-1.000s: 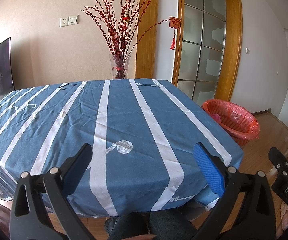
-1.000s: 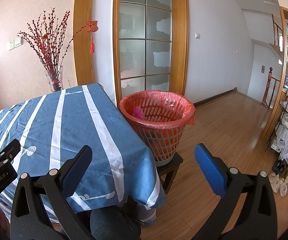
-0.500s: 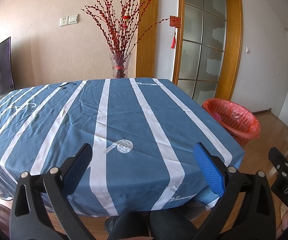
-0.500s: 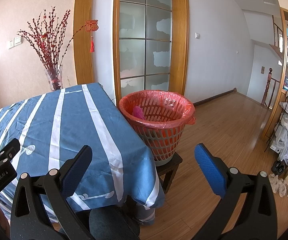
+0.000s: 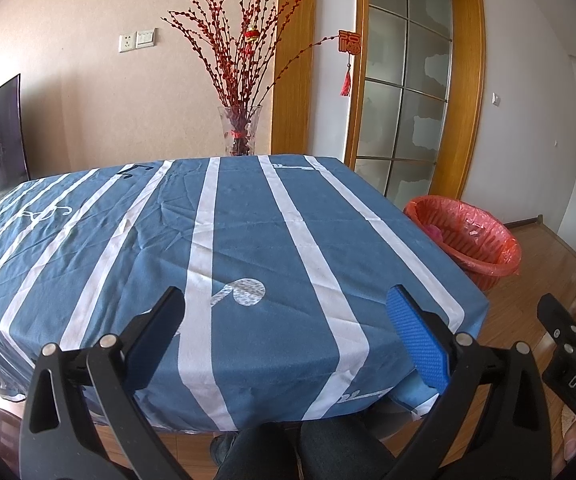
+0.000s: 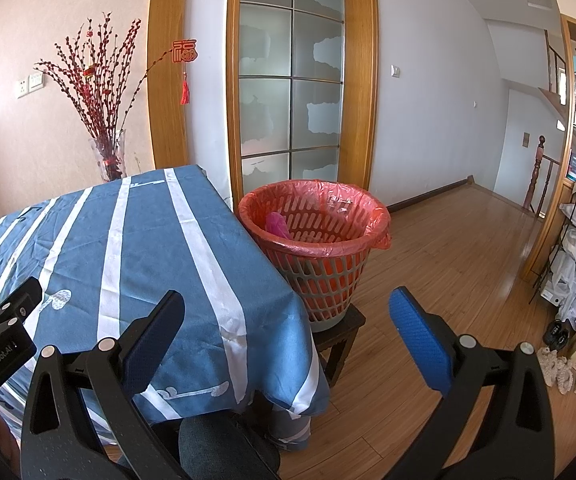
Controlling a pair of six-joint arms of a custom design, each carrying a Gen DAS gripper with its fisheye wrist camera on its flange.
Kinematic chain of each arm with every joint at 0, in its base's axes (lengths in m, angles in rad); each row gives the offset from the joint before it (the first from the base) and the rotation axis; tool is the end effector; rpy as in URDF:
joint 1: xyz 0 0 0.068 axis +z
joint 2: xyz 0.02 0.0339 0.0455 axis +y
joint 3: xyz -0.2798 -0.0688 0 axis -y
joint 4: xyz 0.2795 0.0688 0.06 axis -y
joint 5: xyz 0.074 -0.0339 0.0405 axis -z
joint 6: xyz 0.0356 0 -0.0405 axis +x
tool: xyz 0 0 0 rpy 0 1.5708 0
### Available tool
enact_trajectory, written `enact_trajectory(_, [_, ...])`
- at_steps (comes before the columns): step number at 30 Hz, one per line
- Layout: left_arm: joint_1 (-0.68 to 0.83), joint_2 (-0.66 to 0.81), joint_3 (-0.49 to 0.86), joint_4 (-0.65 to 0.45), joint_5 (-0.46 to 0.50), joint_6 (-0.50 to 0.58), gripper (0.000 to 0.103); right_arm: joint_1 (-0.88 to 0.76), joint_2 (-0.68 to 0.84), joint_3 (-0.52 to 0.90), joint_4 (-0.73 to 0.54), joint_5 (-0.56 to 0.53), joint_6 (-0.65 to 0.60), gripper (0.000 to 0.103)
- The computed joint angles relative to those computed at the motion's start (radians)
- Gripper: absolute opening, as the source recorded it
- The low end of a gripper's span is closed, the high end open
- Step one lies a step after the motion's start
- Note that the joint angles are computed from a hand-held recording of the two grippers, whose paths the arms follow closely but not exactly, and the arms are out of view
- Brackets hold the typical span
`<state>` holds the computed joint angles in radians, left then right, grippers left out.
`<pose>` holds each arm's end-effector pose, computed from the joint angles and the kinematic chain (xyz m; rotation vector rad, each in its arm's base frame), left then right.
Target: Collect trash
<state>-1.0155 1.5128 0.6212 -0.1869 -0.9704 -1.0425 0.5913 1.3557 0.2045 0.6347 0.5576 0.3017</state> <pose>0.1676 -0.2144 0.1301 -0.3030 2.0721 0.1175 0.1928 0.1067 0.1046 0.0407 2.0028 -0.0135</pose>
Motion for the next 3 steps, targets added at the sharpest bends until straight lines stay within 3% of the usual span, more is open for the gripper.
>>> enact_trajectory(3, [0.012,-0.006,0.001,0.008,0.009,0.02,0.099,-0.005,-0.001,0.002,-0.002,-0.004,-0.002,0.101])
